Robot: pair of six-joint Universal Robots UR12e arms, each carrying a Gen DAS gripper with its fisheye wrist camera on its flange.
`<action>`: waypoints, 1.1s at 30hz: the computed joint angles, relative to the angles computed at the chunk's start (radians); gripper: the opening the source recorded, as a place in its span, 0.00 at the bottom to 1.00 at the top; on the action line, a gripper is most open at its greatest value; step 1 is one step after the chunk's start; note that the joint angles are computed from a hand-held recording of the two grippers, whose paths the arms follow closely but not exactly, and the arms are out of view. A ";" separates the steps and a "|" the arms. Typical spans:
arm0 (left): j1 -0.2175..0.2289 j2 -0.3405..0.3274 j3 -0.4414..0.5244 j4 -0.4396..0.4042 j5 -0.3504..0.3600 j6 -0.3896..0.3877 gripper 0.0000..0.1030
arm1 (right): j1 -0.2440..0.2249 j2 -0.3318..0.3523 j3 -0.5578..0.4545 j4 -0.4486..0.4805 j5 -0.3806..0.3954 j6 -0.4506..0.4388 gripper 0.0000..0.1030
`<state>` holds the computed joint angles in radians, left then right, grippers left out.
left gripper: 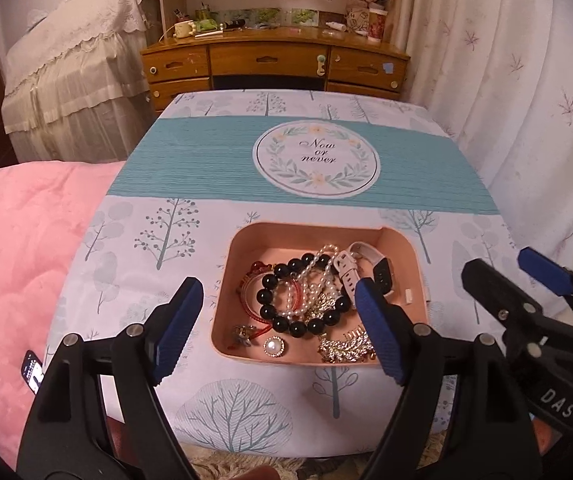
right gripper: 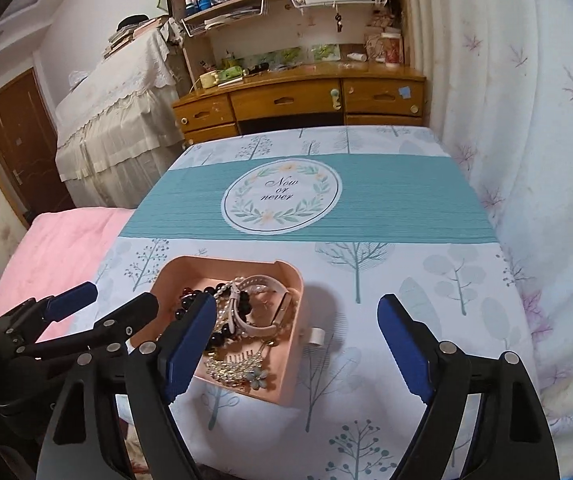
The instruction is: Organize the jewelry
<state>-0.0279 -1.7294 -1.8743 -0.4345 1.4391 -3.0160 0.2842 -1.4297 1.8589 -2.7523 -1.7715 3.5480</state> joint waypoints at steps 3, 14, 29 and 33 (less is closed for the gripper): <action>-0.003 -0.004 -0.004 0.006 0.012 -0.003 0.74 | 0.007 -0.002 0.010 -0.018 -0.020 -0.004 0.82; -0.018 -0.009 -0.026 0.089 0.066 -0.014 0.74 | 0.009 -0.002 0.027 -0.047 -0.009 0.007 0.82; -0.024 -0.011 -0.029 0.095 0.077 -0.018 0.74 | -0.006 0.002 0.032 -0.056 0.015 0.013 0.82; -0.024 -0.012 -0.031 0.100 0.077 -0.017 0.74 | -0.003 0.004 0.033 -0.062 0.004 0.011 0.82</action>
